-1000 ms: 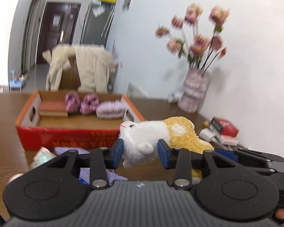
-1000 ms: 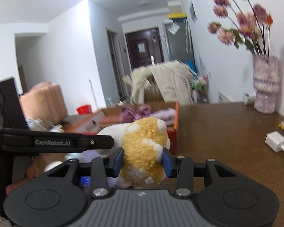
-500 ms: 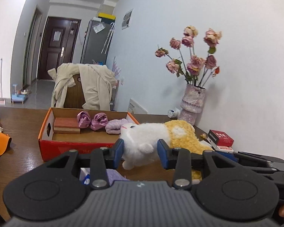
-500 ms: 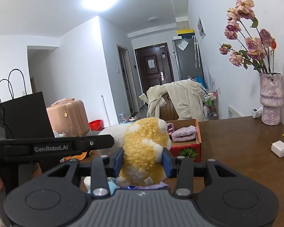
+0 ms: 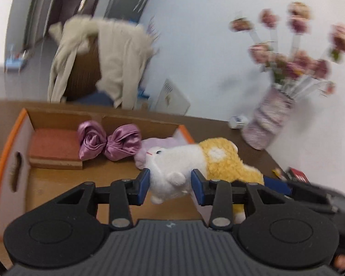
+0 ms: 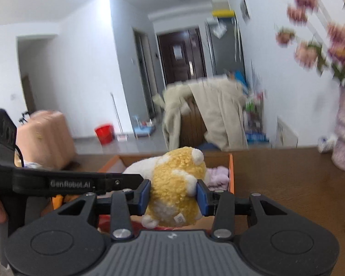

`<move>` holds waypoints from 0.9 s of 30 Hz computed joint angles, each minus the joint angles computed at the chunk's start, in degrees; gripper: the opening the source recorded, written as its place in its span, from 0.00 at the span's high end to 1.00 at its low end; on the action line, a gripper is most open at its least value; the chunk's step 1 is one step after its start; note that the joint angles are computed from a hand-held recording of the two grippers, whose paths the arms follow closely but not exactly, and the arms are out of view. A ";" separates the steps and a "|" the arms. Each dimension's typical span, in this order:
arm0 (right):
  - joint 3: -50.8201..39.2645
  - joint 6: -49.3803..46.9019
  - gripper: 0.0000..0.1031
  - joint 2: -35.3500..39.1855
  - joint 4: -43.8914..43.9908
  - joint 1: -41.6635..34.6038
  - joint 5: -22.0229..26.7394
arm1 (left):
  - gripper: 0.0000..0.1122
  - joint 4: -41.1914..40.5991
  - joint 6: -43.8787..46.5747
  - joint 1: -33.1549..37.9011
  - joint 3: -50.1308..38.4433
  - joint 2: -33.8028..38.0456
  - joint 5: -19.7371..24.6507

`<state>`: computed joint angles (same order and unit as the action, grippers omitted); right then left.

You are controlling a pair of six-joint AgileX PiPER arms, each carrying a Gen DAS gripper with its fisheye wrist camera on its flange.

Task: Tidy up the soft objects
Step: 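Grip the plush toy with both grippers and carry it into the red box, then open both grippers and lift them out of the red box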

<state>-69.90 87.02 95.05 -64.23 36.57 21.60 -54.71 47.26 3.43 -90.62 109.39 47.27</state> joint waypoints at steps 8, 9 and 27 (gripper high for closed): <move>-12.61 -26.29 0.61 14.52 24.91 -7.50 -1.42 | 0.65 11.14 -10.14 -3.65 -14.85 14.18 0.85; -13.03 -25.51 0.60 15.17 22.89 -7.06 -0.64 | 0.65 12.10 -10.88 -4.24 -13.95 13.88 0.15; -10.48 -15.67 0.35 6.22 5.69 0.08 10.07 | 0.56 7.77 1.96 2.72 6.13 -7.39 -5.43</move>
